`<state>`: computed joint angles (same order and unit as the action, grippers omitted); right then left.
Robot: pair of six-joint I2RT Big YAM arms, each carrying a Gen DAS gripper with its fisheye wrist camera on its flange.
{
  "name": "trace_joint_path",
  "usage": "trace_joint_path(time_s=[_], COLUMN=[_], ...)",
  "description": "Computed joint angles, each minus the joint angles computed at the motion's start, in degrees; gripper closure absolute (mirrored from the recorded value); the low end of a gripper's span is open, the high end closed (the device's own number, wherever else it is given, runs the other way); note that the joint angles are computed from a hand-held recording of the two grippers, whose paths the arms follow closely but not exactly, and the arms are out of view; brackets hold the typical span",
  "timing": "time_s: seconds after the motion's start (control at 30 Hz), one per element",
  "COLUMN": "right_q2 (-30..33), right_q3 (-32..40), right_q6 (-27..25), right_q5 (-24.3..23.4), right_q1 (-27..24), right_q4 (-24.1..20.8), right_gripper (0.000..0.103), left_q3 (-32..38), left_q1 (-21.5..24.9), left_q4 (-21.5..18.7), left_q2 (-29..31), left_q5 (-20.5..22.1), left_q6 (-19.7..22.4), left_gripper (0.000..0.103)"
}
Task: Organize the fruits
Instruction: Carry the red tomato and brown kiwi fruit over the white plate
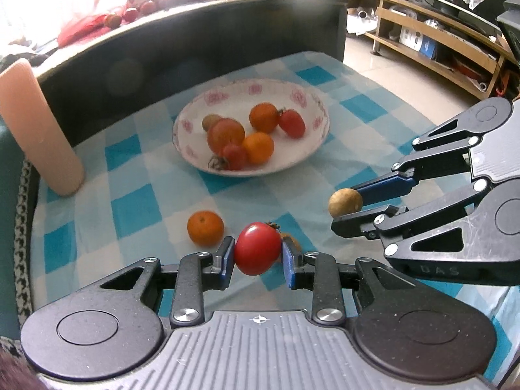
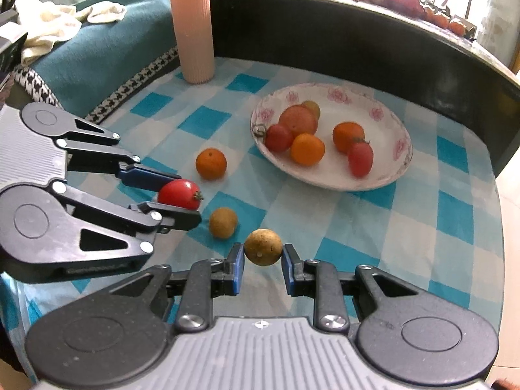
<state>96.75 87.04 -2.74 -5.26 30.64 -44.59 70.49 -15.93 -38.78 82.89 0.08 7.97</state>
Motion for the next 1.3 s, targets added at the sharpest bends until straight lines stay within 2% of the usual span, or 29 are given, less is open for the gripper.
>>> trace_joint_path(time_s=[0.47, 0.83, 1.3], right_q2=[1.5, 6.6, 13.2], right_q3=[4.3, 11.5, 19.7], right_q6=[2.3, 7.1, 6.1], right_q5=[1.7, 2.0, 3.8], right_q1=[-1.7, -3.9, -5.4], right_q4=[2.0, 2.3, 1.3], right_gripper=[0.062, 0.062, 0.062], left_q3=[6.9, 13.3, 18.6], left_q1=[-0.6, 0.3, 0.8], left_q4=[1.0, 1.8, 2.6], left_q2=[4.7, 10.1, 15.7], left_q5=[-1.6, -2.4, -2.7], left_q6=[-0.7, -1.0, -2.2], left_gripper=[0.065, 0.067, 0.067])
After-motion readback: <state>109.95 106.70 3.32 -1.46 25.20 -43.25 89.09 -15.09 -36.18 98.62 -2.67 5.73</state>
